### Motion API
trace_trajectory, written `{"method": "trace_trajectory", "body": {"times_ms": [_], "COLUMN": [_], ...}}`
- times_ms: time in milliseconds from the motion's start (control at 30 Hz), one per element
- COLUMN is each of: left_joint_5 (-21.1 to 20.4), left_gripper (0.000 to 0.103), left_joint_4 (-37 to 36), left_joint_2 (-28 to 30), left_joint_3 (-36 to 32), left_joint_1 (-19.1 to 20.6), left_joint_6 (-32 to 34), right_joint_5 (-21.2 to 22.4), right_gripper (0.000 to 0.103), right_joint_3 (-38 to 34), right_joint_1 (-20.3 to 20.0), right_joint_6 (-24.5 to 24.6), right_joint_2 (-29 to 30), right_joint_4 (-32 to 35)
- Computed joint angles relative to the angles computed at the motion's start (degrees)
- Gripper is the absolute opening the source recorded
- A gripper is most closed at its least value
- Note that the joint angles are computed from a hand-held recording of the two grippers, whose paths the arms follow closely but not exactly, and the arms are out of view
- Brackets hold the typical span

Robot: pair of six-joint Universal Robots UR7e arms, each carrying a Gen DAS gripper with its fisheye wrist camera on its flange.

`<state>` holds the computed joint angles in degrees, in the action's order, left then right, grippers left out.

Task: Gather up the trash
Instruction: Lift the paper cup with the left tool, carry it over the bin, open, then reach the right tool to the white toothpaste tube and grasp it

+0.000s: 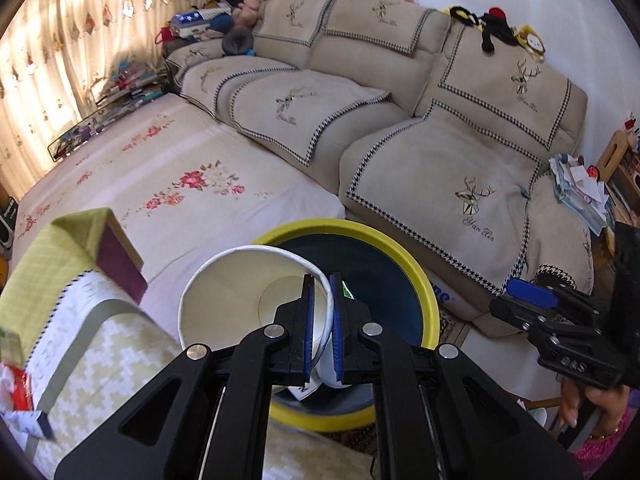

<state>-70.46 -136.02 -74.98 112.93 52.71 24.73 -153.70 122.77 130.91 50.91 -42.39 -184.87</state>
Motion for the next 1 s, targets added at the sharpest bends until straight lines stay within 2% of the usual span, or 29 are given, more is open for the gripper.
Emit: {"method": "trace_trajectory", "body": {"times_ms": [67,100,133,200,300,500,700,800,833,900,1000], "left_joint_5": [0.5,0.8,1.1,1.3,1.0,-0.9,-1.0,-1.1,-0.1,0.5,0.8], "left_gripper": [0.01,0.017,0.029,0.04,0.04,0.046,0.049,0.06,0.064,0.066,0.069], "left_joint_4": [-0.5,-0.5,-0.4,-0.4,-0.1,1.7,3.9,3.1,2.0,0.4,-1.5], "left_joint_2": [1.6,2.2,3.1,3.2,2.7,-5.2,-14.2,-18.8,-20.5,-22.2,-23.9], "left_joint_3": [0.0,-0.1,-0.3,-0.5,-0.8,-0.2,-0.1,-0.2,-0.3,-0.8,-3.7], "left_joint_1": [-0.1,-0.2,-0.3,0.1,0.4,2.5,7.3,10.9,12.5,14.9,20.8], "left_joint_6": [-0.8,-1.1,-1.6,-1.9,-2.3,-1.5,0.1,1.4,2.4,3.7,5.0], "right_joint_5": [0.1,0.2,0.3,0.4,0.8,1.4,2.9,4.2,4.5,5.6,7.0], "right_gripper": [0.051,0.05,0.051,0.051,0.051,0.052,0.053,0.053,0.053,0.053,0.053], "right_joint_3": [0.3,0.4,0.4,0.2,-0.1,-1.3,-3.3,-5.3,-5.9,-7.9,-11.8], "right_joint_1": [-0.1,-0.2,-0.2,-0.2,-0.3,-0.1,-0.3,-0.5,-0.4,-0.4,-0.2], "right_joint_6": [0.0,0.0,0.0,-0.1,-0.6,-1.8,-3.9,-5.9,-6.3,-8.2,-11.1], "right_joint_2": [-0.1,-0.1,-0.1,0.1,0.3,1.4,3.0,4.4,4.8,6.0,8.1], "right_joint_4": [-0.2,-0.3,-0.4,-0.5,-0.6,-0.6,-0.8,-0.8,-0.7,-0.4,1.2]}}
